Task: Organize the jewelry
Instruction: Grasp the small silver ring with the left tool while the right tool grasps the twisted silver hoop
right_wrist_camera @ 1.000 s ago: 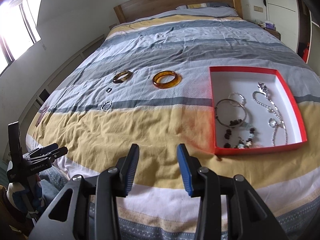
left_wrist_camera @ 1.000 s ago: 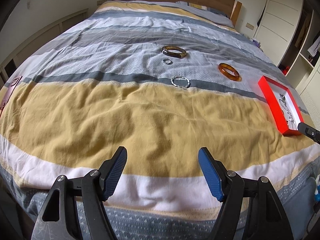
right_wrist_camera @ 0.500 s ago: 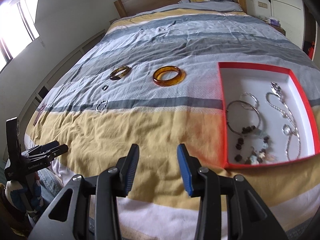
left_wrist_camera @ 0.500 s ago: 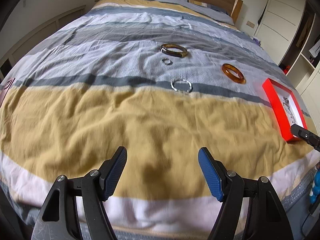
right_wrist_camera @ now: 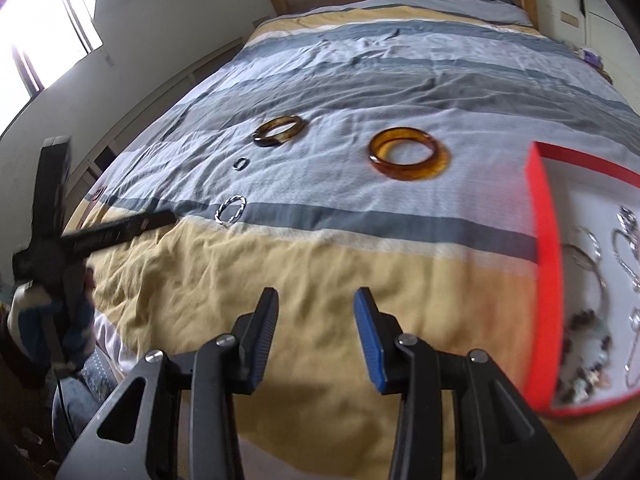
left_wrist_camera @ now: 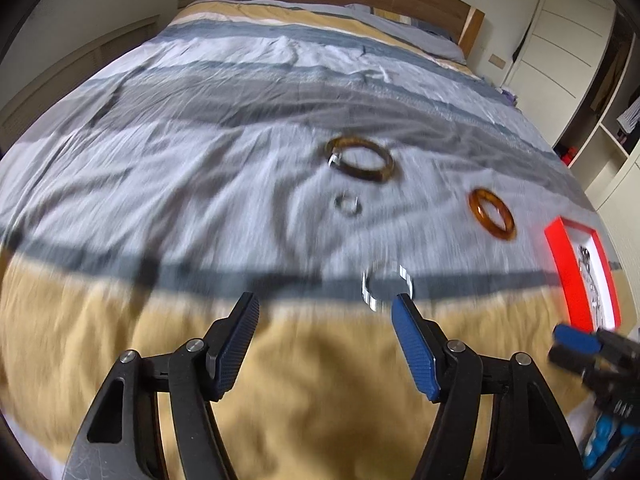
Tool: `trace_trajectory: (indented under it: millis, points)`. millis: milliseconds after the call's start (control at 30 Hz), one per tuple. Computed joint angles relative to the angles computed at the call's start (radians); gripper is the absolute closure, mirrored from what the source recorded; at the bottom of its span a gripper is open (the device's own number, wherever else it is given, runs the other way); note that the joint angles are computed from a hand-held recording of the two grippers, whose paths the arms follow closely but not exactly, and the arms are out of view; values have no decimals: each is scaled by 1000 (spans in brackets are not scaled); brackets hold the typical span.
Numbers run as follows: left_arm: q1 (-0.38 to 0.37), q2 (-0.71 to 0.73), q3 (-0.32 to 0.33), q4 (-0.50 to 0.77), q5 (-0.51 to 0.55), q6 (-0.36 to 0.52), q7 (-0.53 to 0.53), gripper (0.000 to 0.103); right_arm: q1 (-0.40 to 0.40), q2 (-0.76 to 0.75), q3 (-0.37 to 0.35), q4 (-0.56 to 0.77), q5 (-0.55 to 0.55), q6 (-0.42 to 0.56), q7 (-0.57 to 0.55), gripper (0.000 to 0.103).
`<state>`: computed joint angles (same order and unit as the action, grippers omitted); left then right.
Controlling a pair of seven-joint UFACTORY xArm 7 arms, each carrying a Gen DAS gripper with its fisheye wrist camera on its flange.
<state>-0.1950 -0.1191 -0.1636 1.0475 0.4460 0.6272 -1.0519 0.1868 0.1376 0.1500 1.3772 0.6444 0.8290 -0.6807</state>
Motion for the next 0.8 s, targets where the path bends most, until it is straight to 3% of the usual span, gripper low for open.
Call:
trace_trajectory:
  millis: [233,433,533,600,800]
  points:
    - [11,162,59,127,-76,-84,184,40,27,99,40,98,-12,5,-23,65]
    - [9,277,89,210,-193,-109,370,57,63,186,82,170,-30,-11,-39,65]
    - [11,297,101,218,-223,-135,431,67,80,227,99,201,-38,-27,-39,65]
    - [15,303,105,220,-247,-143,469,81,87,247,107,215,-41,-36,-33,65]
    - [1,292,122,193,-234,-178,493,83,104,289,123,258,-65,-58,-18,65]
